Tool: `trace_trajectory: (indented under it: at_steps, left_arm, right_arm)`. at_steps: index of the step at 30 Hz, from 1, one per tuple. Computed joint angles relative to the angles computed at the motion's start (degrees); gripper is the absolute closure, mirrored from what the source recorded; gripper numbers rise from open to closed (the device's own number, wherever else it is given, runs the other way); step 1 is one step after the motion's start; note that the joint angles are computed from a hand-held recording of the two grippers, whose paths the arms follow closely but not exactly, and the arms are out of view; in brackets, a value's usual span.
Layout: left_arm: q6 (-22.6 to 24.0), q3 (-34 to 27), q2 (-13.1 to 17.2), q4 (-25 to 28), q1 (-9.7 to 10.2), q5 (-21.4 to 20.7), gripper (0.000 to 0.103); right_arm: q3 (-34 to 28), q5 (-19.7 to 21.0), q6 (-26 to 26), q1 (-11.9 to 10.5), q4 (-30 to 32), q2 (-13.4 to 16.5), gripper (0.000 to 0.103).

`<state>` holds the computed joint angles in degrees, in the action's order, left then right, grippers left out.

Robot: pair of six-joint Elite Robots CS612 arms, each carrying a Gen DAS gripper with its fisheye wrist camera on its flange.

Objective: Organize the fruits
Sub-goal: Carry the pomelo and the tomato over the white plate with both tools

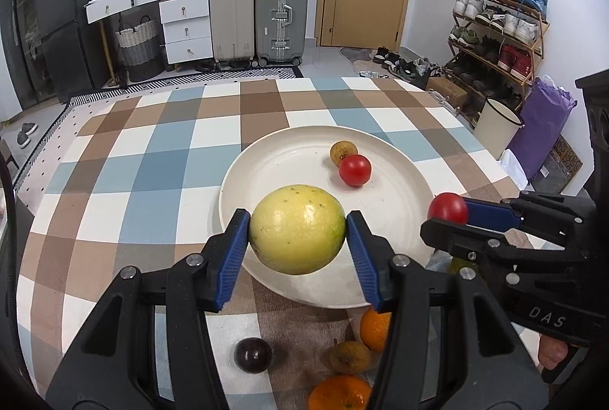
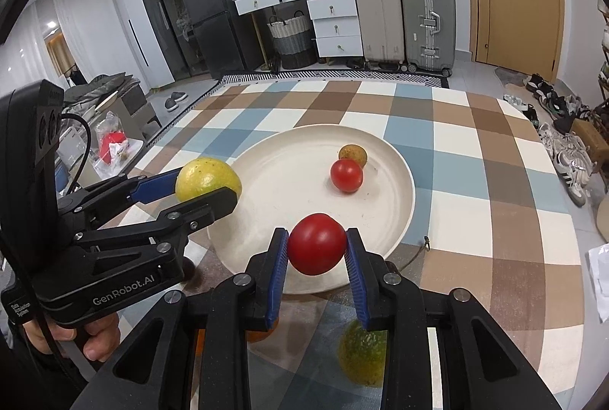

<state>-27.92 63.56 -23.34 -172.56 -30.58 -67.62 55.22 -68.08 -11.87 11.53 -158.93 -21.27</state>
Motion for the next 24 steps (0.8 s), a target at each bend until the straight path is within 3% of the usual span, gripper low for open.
trace_trajectory:
  at_steps: [24]
  left_arm:
    - [-0.3, -5.0, 3.0, 5.7, 1.05, -2.1, 0.054]
  right_arm:
    - [-5.1, -5.4, -0.9, 1.0, 5.8, 2.6, 0.073]
